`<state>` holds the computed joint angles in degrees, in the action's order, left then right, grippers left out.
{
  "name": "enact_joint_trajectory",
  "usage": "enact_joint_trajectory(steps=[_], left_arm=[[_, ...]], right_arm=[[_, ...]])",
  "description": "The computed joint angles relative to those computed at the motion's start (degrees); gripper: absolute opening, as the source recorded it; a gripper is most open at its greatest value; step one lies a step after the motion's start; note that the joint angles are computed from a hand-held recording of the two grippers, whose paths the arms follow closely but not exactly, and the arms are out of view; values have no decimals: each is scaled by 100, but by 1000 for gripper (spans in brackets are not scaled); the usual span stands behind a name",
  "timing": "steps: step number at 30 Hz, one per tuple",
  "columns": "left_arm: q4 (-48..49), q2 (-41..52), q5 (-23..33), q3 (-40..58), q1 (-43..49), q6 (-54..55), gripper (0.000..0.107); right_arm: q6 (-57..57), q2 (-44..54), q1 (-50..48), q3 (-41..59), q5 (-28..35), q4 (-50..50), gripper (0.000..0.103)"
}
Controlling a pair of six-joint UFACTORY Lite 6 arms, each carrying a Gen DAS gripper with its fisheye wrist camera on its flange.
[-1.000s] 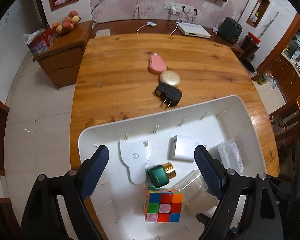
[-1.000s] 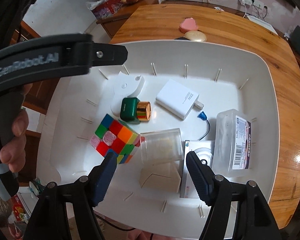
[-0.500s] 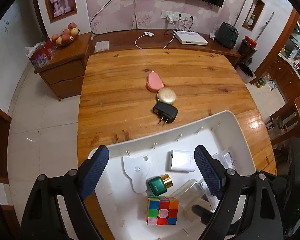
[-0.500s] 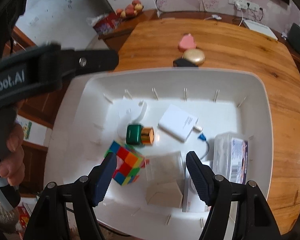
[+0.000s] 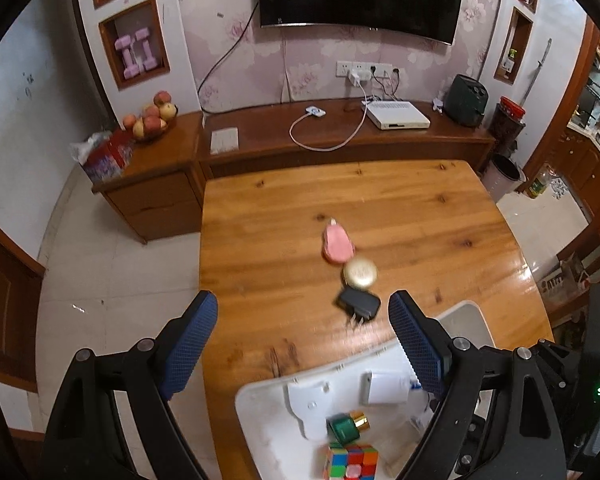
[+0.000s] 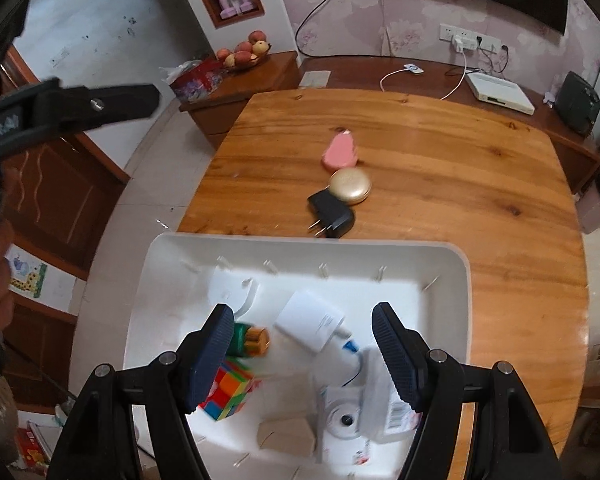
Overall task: Organize rigid objects
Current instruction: 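Move both tools back to the table toward the pink case and gold compact, then grasp the pink heart-shaped case with the left tool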
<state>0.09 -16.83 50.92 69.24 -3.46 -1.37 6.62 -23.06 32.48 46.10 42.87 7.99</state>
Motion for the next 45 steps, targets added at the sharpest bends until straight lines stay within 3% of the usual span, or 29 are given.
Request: enact_joint_trajectory(steps=[8,21,31,36,39,43,45], left_arm=[[164,1682,132,1637,6,56,89],[-643,5522,525,4508,-20,287,89],[-867,8372,1694,7412,-189,117,88],[-903,8833,1868,7856,-222,-118,88],[-817,8922,1912,7901,-233,-241,83],[-686,8606,1586,7318,-301,-190,78],[-567,8442,1451,7050,-322,-152,70]], right_arm=[[-309,1366,-533,1306,53,-27,72],[-138,3685,-901,3038,-394,-251,72],[-49,4896,-1079,3578,-565,-216,72],[-85,5134,-1109,3678,-618,-83,72],[-68,5296,-1094,3790,-618,-72,72],[-53,5415,-1082,3851,-602,-73,72],[-60,5492,-1086,3900,-594,-54,72]])
